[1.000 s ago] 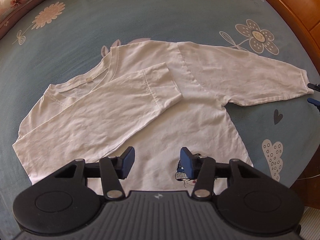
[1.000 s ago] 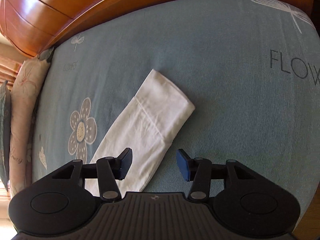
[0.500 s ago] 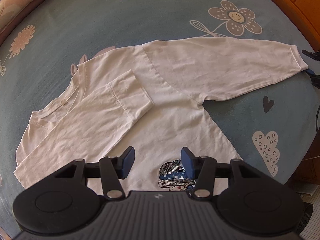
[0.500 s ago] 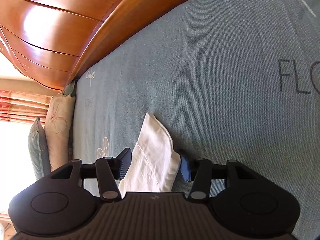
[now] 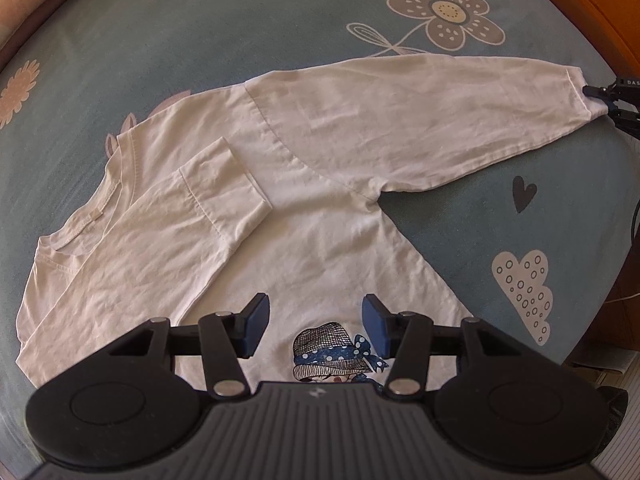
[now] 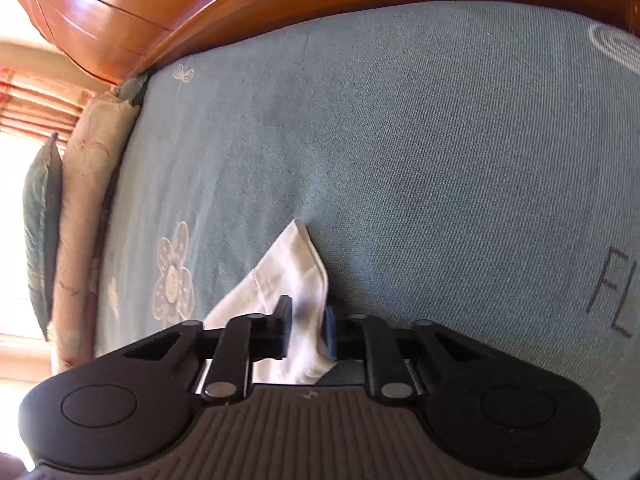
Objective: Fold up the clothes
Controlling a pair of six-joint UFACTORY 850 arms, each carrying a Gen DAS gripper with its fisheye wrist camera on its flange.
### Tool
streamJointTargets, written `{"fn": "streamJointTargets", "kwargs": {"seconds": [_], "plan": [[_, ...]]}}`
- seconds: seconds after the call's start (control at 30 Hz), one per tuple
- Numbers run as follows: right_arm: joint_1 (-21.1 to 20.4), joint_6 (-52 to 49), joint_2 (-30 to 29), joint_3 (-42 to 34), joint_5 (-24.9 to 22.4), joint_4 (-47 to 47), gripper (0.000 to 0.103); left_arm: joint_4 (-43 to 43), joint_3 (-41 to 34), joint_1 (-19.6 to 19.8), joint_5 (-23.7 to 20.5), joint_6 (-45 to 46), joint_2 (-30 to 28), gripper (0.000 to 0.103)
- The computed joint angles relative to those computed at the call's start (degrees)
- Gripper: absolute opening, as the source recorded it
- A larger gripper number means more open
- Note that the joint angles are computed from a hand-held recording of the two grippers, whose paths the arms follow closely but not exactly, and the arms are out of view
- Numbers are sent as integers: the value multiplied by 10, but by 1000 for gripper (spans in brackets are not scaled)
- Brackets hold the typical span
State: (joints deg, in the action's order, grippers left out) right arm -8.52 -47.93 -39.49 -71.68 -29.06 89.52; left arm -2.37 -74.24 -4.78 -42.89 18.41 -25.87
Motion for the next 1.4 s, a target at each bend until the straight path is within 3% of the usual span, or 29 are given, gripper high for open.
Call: {"fn": "streamJointTargets", "kwargs": {"seconds": [0.23, 0.3, 0.77, 1.1, 1.4], "plan": [[31, 199, 8, -37, 50, -241, 6, -5, 3, 12, 11, -4, 14, 51], [38, 223, 17, -38, 56, -270, 5, -2, 5, 19, 12, -14, 18, 51], [96, 252, 95, -48, 66, -274, 4, -41, 49, 75, 41, -21, 78, 51], [169, 320, 80, -130, 62, -320, 4, -97, 85, 140, 50, 47, 107, 51], [245, 421, 22, -232, 35, -407, 4, -139, 89, 214, 42, 108, 111, 51]]}}
